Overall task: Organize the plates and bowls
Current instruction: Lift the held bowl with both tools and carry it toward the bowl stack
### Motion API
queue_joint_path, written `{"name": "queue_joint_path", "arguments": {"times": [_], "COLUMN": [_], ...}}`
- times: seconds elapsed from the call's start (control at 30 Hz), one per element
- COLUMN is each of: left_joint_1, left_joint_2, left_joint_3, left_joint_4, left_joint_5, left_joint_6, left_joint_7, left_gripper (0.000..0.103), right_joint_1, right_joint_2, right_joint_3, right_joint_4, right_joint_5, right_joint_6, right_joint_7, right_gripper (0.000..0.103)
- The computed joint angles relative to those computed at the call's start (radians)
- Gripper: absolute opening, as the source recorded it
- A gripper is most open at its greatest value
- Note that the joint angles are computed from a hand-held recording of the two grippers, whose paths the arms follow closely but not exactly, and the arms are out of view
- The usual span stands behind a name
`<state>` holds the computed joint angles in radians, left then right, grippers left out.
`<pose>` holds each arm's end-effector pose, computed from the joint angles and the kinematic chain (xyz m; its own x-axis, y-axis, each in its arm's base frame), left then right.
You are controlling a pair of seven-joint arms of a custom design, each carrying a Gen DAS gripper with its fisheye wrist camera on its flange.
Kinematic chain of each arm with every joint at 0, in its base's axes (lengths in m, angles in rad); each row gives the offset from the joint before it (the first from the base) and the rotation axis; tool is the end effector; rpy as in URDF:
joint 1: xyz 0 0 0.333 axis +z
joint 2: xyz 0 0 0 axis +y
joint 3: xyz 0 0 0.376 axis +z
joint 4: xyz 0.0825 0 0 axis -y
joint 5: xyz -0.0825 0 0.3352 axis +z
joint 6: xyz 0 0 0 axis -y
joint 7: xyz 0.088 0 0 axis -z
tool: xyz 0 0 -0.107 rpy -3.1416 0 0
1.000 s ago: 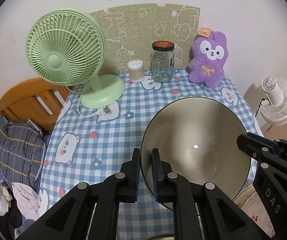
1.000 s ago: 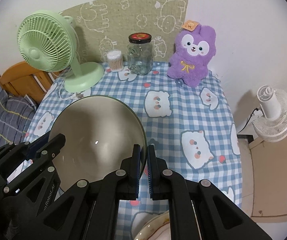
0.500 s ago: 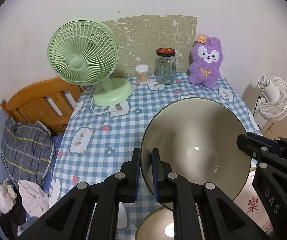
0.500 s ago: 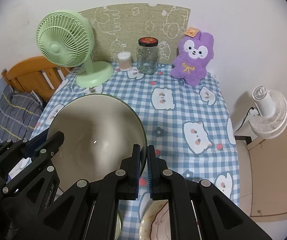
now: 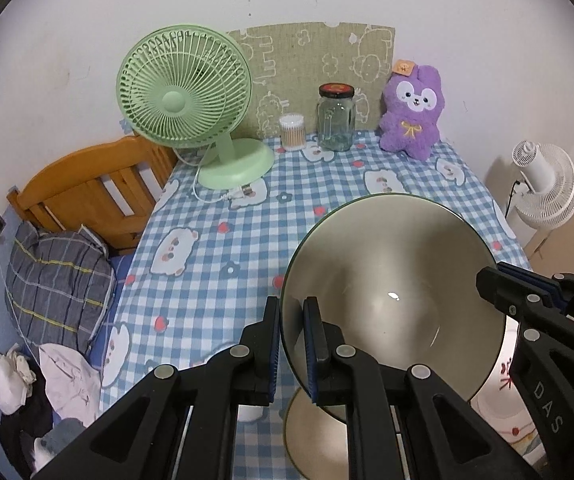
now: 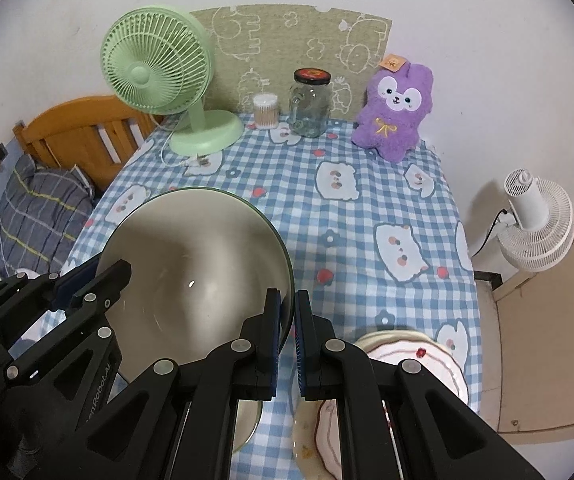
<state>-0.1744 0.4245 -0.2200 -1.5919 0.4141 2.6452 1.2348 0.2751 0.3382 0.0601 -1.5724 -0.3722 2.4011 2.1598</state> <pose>0.6536 -0.2489 0.5413 -0.2765 -0.9576 -0.0813 -0.7388 0.2658 -0.6192 0.6398 0.2126 0.5742 -0.0580 -0.9978 0.0312 -0.8430 0.0322 -0.5370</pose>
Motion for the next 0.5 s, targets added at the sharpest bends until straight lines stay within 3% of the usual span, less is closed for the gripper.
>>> {"name": "queue_joint_path", "arguments": {"times": [0.5], "left_joint_1": [0.022], "left_joint_2": [-0.081], "left_joint_3": [-0.006], "left_joint_4": [-0.153], "left_joint_5": [-0.004], "left_joint_6": [0.046], "left_joint_7": [-0.017], "left_gripper": [0.008], "right_joint_1": [0.02], "right_joint_2": [-0.069], "right_joint_3": [0.011], "right_joint_4": [-0.141], "right_joint_5": [-0.032], "right_joint_6": [0.049], "right_joint_7": [0.042], "right_gripper": [0.009]}}
